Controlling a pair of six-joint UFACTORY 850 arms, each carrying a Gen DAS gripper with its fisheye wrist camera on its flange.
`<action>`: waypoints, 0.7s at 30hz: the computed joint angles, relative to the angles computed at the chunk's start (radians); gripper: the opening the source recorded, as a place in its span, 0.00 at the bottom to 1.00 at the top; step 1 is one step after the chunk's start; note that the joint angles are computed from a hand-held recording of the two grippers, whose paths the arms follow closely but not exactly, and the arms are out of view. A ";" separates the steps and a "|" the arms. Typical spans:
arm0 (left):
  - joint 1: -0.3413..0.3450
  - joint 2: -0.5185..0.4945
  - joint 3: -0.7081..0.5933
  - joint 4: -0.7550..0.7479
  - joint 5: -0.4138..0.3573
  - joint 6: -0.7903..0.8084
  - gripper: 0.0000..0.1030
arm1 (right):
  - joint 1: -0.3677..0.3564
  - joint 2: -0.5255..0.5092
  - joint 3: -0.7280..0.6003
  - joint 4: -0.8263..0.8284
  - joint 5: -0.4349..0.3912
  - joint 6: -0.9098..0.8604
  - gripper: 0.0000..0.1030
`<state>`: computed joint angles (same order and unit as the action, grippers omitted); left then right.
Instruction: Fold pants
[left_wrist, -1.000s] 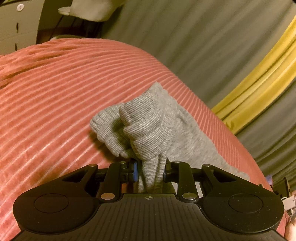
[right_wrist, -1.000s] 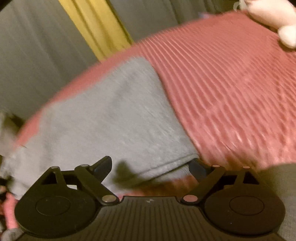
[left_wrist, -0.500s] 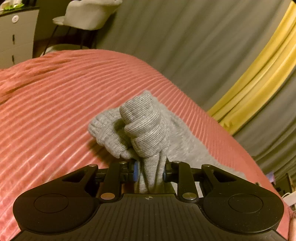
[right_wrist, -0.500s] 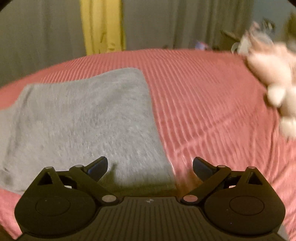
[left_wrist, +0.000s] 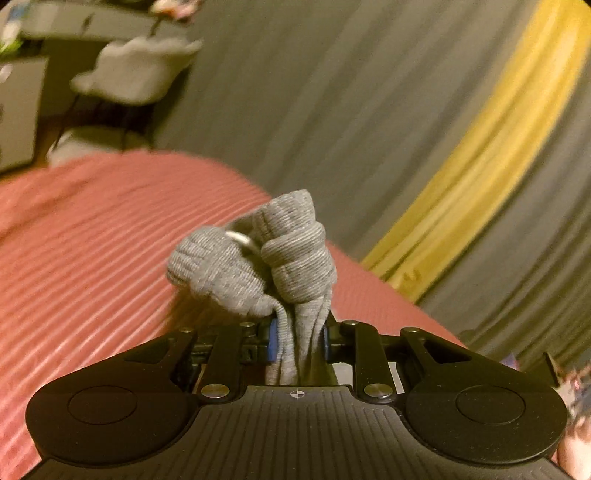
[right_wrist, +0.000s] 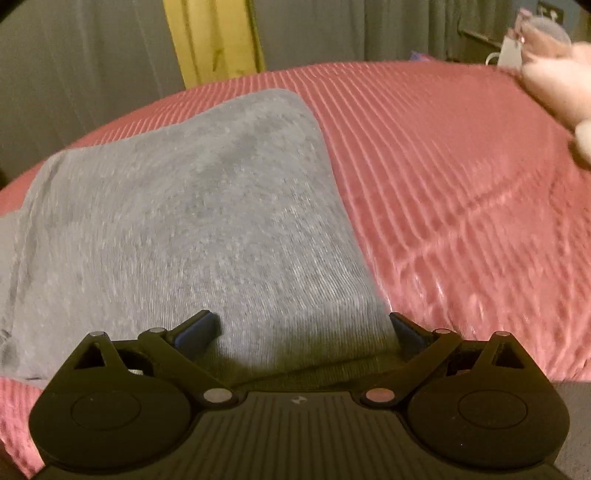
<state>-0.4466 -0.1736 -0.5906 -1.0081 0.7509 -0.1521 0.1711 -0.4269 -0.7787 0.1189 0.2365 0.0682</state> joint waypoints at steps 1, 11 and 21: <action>-0.019 0.007 -0.013 -0.017 0.014 0.057 0.23 | -0.002 0.000 0.000 -0.008 0.001 0.010 0.96; -0.254 -0.089 -0.246 0.115 0.100 0.419 0.25 | -0.030 0.046 0.042 -0.063 0.124 0.110 0.96; -0.309 -0.388 -0.508 0.094 -0.385 0.528 0.55 | -0.132 0.090 0.084 -0.161 0.159 0.329 0.96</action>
<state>-0.7554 -0.5616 -1.0987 -0.9139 0.3660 0.3756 0.0392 -0.3372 -0.6947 -0.0425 0.3955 0.3968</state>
